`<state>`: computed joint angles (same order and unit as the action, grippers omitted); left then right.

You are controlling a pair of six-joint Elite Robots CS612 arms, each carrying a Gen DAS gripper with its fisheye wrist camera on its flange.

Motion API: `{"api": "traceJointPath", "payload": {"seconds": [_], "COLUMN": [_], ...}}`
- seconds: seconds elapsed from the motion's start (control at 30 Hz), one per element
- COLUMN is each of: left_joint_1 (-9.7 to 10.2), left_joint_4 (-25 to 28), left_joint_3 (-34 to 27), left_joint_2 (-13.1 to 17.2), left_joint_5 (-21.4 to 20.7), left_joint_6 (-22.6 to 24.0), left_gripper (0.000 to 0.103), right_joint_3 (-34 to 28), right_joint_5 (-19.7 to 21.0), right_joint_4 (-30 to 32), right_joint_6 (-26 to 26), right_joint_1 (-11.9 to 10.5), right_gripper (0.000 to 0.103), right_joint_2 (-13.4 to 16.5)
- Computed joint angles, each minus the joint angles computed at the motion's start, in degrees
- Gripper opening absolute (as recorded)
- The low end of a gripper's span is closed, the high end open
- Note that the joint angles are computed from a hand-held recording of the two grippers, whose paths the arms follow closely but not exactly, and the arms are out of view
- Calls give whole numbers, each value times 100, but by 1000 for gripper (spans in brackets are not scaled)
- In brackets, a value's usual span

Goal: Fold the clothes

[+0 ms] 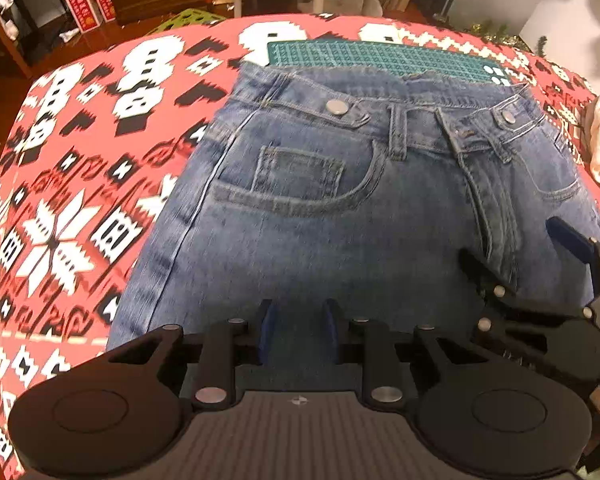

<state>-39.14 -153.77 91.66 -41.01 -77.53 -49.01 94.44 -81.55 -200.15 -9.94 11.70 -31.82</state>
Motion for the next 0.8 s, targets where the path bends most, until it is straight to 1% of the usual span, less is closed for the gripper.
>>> {"api": "traceJointPath", "payload": {"seconds": [0.3, 0.4, 0.47, 0.53, 0.63, 0.67, 0.7, 0.73, 0.77, 0.8], "left_joint_1": [29, 19, 11, 13, 34, 45, 53, 61, 67, 73], "left_joint_4": [176, 132, -1, -173, -427, -478, -557, -645, -729, -813], "left_joint_3": [-60, -96, -118, -151, -242, -287, -320, -354, -383, -414], "left_joint_2": [-21, -21, -15, 10, 91, 127, 166, 206, 243, 281], "left_joint_5": [-118, -75, -37, -32, -96, -132, -151, -180, -213, -246], "left_joint_6": [59, 74, 94, 140, 234, 260, 284, 304, 317, 330], "left_gripper": [25, 25, 24, 24, 15, 14, 13, 11, 10, 9], "right_joint_3": [-17, -32, -52, -44, -53, -77, -106, -152, -207, -262], "right_joint_5": [4, -1, 35, 91, 190, 212, 230, 229, 218, 206], "right_joint_4": [-1, 365, 729, 945, 1033, 1069, 1117, 1194, 1286, 1377], "right_joint_6": [11, -33, 16, 117, 119, 86, 48, -15, -93, -170], "right_joint_1": [1, 0, -10, -39, -90, -101, -109, -112, -111, -110], "right_gripper": [103, 103, 103, 103, 101, 99, 92, 89, 82, 69], "right_joint_2": [12, -86, -184, -274, -360, -375, -389, -394, -395, -395]}}
